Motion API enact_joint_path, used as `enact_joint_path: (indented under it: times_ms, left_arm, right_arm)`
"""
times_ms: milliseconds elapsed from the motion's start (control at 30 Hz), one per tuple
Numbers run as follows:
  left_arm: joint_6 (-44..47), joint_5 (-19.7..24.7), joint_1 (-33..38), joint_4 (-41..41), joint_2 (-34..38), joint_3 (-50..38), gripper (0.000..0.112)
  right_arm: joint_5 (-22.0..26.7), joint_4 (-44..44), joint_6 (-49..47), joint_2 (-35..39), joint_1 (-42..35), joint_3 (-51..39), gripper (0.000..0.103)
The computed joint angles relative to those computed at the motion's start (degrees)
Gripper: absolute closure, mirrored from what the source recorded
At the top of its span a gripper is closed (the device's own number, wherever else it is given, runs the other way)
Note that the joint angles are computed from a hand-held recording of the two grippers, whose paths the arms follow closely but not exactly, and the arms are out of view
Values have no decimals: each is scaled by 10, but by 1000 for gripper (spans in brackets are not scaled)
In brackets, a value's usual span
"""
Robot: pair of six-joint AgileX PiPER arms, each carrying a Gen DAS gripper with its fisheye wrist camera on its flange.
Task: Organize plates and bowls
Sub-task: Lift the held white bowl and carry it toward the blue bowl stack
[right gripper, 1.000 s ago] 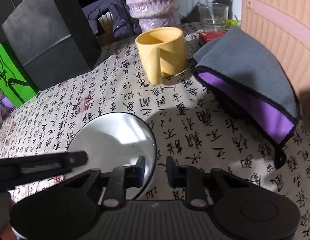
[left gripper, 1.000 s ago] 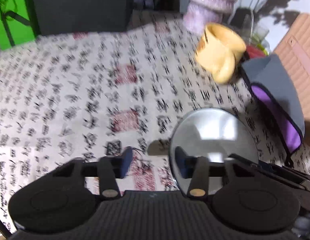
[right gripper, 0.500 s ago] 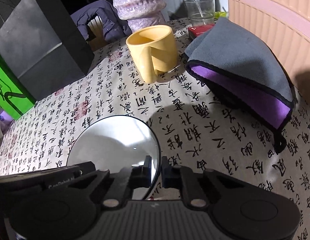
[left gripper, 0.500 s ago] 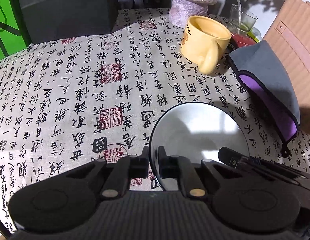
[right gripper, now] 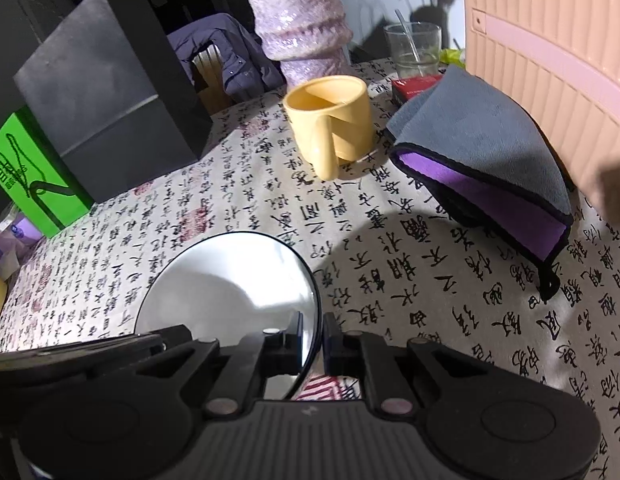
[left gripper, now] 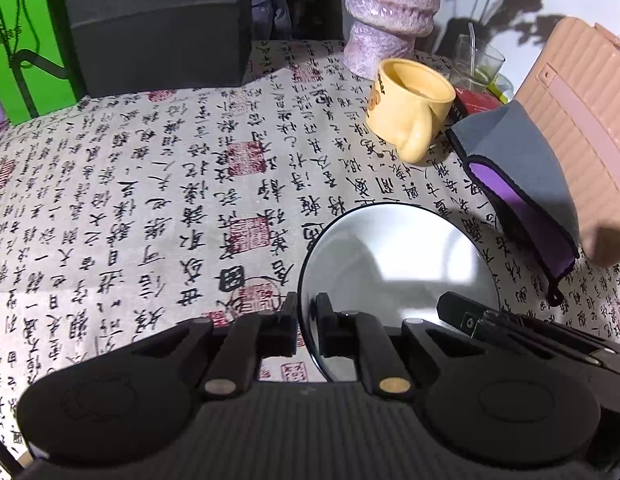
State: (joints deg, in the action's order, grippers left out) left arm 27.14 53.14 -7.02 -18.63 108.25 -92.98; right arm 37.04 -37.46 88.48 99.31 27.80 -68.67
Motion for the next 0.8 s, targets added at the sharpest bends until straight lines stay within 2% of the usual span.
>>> enact_joint_path:
  times_ms: [400, 800]
  left_arm:
    - [77, 6, 72, -48, -61, 47, 103]
    - [147, 55, 173, -110, -78, 39, 103]
  right_arm:
    - [78, -23, 28, 3, 80, -59, 94]
    - [164, -31, 33, 49, 158, -166, 94]
